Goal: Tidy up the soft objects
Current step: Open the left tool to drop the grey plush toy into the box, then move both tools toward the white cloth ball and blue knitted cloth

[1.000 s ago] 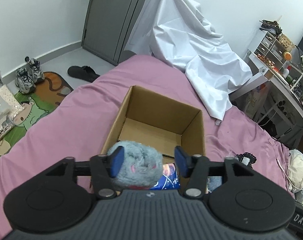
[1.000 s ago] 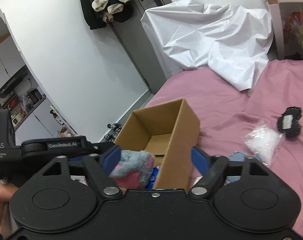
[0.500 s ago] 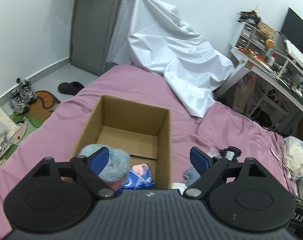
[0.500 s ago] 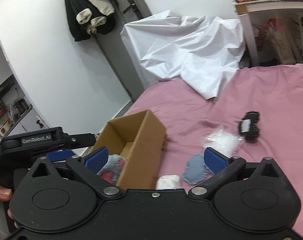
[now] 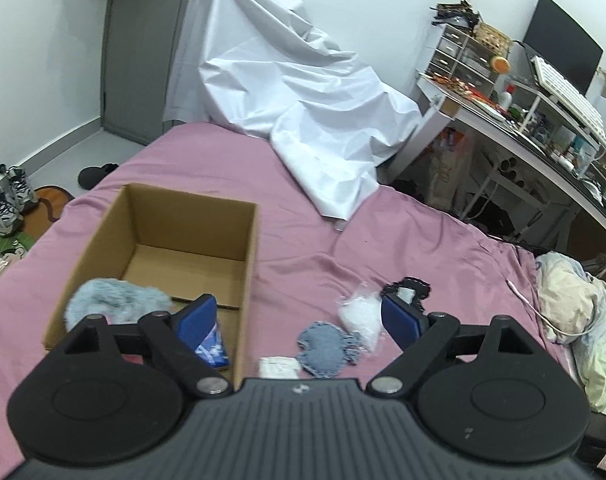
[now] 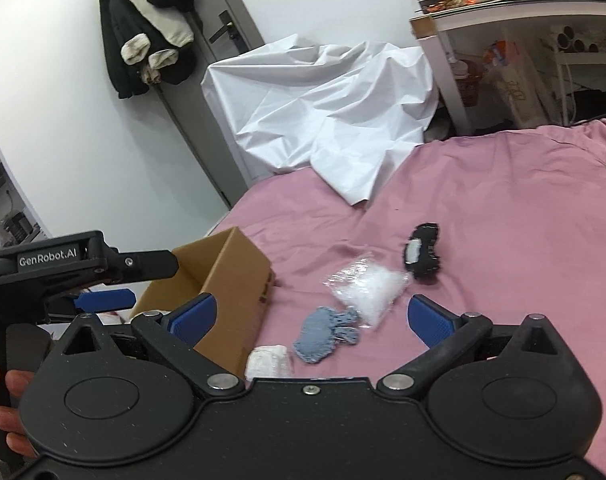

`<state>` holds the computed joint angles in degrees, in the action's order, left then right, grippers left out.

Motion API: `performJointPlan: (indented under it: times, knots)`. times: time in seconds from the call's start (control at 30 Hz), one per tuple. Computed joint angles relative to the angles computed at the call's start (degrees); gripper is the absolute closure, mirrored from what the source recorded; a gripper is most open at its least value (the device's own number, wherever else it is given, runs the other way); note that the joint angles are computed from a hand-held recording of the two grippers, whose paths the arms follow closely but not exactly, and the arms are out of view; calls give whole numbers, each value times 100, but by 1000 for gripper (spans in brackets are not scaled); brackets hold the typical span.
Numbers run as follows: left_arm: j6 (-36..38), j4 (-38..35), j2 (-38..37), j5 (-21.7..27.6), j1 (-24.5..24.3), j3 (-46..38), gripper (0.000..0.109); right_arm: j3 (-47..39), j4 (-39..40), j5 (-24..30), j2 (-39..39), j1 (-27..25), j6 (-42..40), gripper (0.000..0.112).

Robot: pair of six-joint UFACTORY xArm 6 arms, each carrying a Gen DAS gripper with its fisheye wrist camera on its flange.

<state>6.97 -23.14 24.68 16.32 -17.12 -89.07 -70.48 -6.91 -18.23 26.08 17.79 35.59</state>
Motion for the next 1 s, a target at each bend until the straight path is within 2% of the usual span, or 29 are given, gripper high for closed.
performJointPlan:
  times: [0.23,0.5,0.6,0.73,0.87,1.0]
  knots:
    - [-204,295,227,107,-167,-298,20,353,356,-211,-68,-109,-261,10]
    - [-717,741,507,307,-317,-574,20,489,167,-332,8,-299,-49,10]
    - [-1041,1023,597,427,-341,-623,20,511,-365,-423,57,-462,437,14]
    - [-1691,1484,698,544,-348,-636,20,399,-1276,-495,199,-701,1255,28]
    - [-2396,2048,740,532,-361,-493,20,239,-2291,-548,336,-932,2209,40]
    - [-2987,2522,710,403,-363,-250,20,53,-3247,-749,492,-1131,3134,48]
